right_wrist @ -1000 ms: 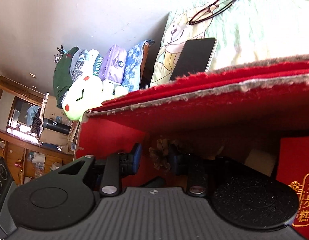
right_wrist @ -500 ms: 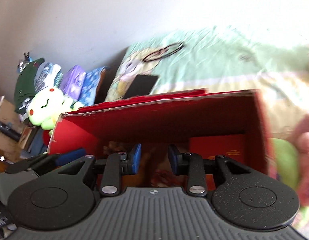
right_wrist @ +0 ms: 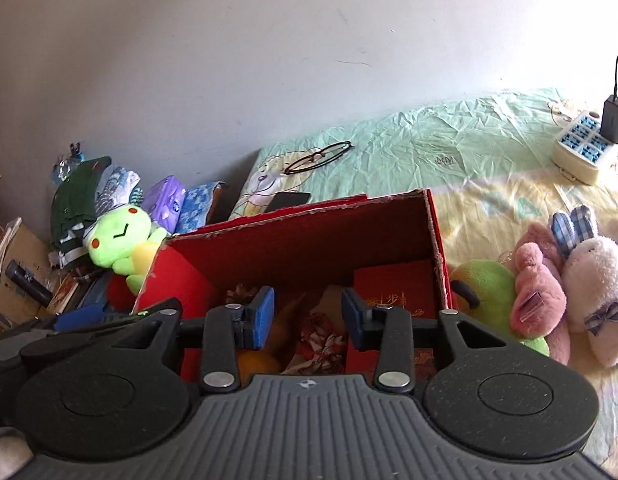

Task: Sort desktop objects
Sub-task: 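Withdraw the right gripper and move the left gripper toward the tape roll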

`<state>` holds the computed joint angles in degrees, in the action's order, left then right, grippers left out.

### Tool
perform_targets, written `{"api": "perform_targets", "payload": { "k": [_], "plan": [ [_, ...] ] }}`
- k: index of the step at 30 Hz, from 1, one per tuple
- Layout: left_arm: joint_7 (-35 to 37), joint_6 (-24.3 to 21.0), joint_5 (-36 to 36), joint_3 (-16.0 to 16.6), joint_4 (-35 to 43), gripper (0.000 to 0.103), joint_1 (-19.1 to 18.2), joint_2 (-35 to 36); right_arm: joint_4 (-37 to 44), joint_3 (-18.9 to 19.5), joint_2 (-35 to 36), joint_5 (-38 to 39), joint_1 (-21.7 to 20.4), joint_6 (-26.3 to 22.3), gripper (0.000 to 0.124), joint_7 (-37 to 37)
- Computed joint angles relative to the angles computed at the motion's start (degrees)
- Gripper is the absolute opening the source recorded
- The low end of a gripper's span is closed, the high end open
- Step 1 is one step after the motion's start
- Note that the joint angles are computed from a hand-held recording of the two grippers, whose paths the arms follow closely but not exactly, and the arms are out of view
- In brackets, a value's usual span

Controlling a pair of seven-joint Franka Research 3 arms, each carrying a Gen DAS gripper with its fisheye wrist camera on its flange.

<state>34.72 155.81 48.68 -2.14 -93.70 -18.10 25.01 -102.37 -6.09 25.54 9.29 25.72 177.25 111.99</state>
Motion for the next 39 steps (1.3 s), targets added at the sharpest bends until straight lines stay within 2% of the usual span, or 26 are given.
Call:
{"api": "perform_targets", "payload": {
  "k": [2,6,11,14,16,23,26,29,33,36,39],
  "plan": [
    [-1.83,-0.92,1.9,0.8,-1.31,0.102,-0.86,-1.49,-0.9,-2.89,-0.49,-1.68,2.98,0.88,0.046,1.16],
    [-2.75,-0.94,1.64,-0.28,-3.69,0.102,0.21,-3.59,-2.13,-7.16,-0.99,-4.28,7.3,2.11,0.05,2.83],
    [-4.37,-1.59,1.04,-1.01,-5.19,0.102,1.01,-4.71,-3.85,-7.44,-2.01,-4.55,8.22,2.63,0.05,3.29],
    [-6.88,-1.77,2.61,-0.91,-6.52,0.102,0.86,-5.9,-5.13,-10.14,-2.6,-5.66,11.01,2.65,0.05,4.87],
    [-5.35,-1.32,0.83,-2.04,-7.28,0.102,1.93,-6.5,-6.25,-10.95,-3.25,-6.26,12.07,3.15,0.05,5.54],
    [-5.67,-5.23,2.55,-2.56,-8.63,0.102,1.27,-8.5,-9.73,-12.75,-5.37,-6.6,15.03,5.96,0.058,4.99],
    [-5.03,-5.89,0.86,-3.57,-9.85,0.102,2.15,-9.57,-11.3,-12.18,-6.26,-5.21,15.31,7.02,0.058,3.53],
    [-4.06,-6.75,-0.63,-4.31,-11.24,0.102,2.68,-10.64,-13.05,-8.56,-7.32,-2.91,13.0,8.13,0.057,0.83],
    [-2.78,-7.6,-1.64,-5.12,-13.68,0.102,3.21,-12.29,-14.57,-1.85,-8.32,-0.22,8.08,8.7,0.057,-4.07],
    [-2.03,-7.98,-3.33,-5.75,-15.78,0.102,3.73,-13.52,-15.5,-1.74,-8.67,1.26,8.8,8.33,0.057,-6.3],
    [-0.86,-8.24,-6.34,-6.43,-17.59,0.102,4.43,-14.32,-15.36,-1.58,-8.61,2.19,8.97,5.99,0.057,-6.85]
  ]
}}
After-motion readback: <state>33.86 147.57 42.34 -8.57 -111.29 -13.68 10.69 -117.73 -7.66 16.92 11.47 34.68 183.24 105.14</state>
